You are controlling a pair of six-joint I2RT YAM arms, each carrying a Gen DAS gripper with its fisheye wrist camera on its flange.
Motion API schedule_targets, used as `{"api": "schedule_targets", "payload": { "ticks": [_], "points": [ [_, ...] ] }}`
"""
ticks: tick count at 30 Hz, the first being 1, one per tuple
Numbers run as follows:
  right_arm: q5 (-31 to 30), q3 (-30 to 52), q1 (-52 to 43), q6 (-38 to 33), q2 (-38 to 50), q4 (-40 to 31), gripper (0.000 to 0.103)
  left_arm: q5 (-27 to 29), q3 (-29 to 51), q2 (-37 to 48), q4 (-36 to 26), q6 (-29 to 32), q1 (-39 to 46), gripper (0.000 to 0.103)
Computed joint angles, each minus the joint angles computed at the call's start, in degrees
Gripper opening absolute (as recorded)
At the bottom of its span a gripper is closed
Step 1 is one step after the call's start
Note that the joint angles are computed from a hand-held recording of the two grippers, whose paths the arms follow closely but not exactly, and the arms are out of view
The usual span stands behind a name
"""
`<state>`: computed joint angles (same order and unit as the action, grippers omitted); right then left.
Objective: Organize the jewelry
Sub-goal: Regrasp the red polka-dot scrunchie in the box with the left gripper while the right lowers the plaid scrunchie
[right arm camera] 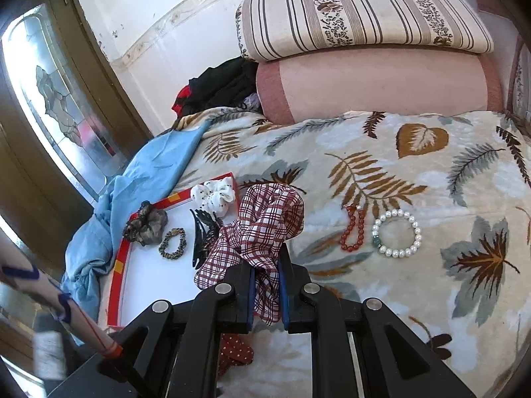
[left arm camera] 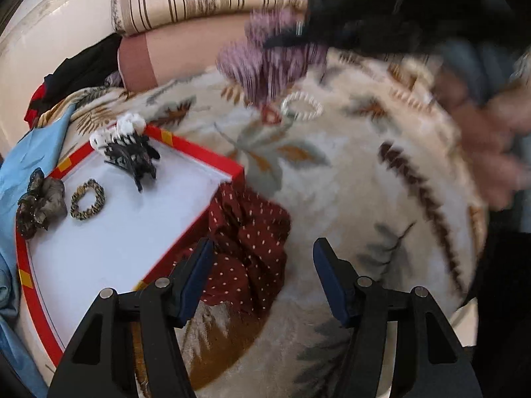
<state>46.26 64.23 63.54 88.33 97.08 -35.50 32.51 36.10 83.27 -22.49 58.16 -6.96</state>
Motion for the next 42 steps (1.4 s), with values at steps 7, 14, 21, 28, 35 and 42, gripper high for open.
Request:
{"api": "schedule_targets", "payload": {
  "ticks": [7, 14, 21, 28, 35, 42],
  "points": [
    [0.5, -0.3, 1.5, 0.1, 0.0, 1.5, 0.014, 1.7, 1.1, 1.7, 1.4, -6.0, 0.8, 0.007],
    [0.7, 2.9, 1.7, -2.6, 1.7, 1.6, 0.014, 19.7, 9.9, 1.9, -0.2, -14.9, 15.0, 0.008],
    [-3.7, 12.3, -1.5, -13.6, 10.7, 7.0, 0.014, 1.7, 8.5, 5.7, 25.5, -38.7, 14.9, 0.008],
    [-8.4, 26.0, -5.5, -22.4, 21.9, 6.2, 0.014, -1.9, 14.3, 11.9, 21.7, -41.4, 15.6, 0.008],
    [-10.2, 35.4, -8.0, -26.1, 29.9, 1.8, 0.015, -6.9, 16.9, 16.5, 20.4, -42.1, 12.8, 0.008],
    [-12.2, 41.2, -10.1, -28.1, 35.2, -1.2, 0.015, -9.7, 20.1, 20.6, 17.6, -42.5, 11.8, 0.008]
  ]
}}
